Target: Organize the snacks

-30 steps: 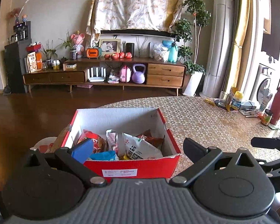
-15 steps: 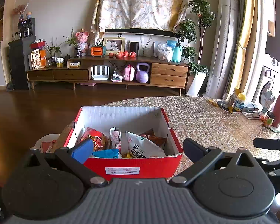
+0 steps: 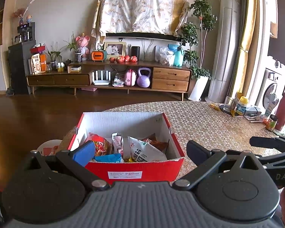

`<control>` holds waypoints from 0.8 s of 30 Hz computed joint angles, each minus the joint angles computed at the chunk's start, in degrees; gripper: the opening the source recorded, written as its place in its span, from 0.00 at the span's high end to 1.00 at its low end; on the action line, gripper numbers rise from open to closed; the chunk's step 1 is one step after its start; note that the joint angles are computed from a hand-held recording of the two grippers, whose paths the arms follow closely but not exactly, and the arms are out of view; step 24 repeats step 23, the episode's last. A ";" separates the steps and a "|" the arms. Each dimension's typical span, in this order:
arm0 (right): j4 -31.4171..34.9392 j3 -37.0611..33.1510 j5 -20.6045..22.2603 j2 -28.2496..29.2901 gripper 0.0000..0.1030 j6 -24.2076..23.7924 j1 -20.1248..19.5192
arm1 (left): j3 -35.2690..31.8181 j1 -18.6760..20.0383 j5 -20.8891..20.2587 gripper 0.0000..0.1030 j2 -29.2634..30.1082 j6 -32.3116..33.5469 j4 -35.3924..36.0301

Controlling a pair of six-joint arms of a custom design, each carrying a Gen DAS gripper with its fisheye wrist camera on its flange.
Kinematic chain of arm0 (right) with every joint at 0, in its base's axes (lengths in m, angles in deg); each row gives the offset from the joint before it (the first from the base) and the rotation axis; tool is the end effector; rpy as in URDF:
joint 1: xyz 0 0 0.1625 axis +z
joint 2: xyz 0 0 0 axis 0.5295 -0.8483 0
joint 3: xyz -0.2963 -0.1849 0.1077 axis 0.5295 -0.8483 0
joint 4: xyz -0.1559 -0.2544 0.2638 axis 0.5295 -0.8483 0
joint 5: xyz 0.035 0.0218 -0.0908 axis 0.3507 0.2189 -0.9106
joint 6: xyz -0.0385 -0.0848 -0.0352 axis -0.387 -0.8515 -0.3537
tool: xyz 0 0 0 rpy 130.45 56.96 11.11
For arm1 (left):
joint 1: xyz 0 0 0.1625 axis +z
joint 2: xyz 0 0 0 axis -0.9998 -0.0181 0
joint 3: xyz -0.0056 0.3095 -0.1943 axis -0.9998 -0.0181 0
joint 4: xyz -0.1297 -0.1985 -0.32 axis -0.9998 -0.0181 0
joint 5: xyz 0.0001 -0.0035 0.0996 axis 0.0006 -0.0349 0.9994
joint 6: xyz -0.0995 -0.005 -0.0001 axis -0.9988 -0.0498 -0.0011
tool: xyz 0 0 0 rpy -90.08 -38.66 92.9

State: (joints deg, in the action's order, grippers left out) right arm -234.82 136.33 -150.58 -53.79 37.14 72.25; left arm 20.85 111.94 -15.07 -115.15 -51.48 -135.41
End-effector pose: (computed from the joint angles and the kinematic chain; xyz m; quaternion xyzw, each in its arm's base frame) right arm 0.2627 -0.5064 0.2601 0.4248 -0.8451 0.3132 0.0857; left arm -0.3173 -0.3846 0.2741 0.0644 0.7654 -0.5174 0.3772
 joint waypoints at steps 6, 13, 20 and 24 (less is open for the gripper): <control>0.12 -0.81 0.14 0.78 0.00 0.11 0.34 | -0.20 -0.64 -0.38 0.00 -0.36 -2.47 2.99; 0.10 -1.30 0.46 1.37 0.00 0.30 0.61 | -0.73 -0.84 -1.18 0.00 -0.08 -4.98 6.23; 0.14 -1.23 0.80 1.30 0.00 0.04 0.46 | 0.75 -0.81 -2.03 0.00 -0.67 -1.46 1.21; -0.01 -1.33 0.87 1.36 0.00 0.37 0.33 | 1.10 -0.44 -2.73 0.00 -0.55 0.88 -1.96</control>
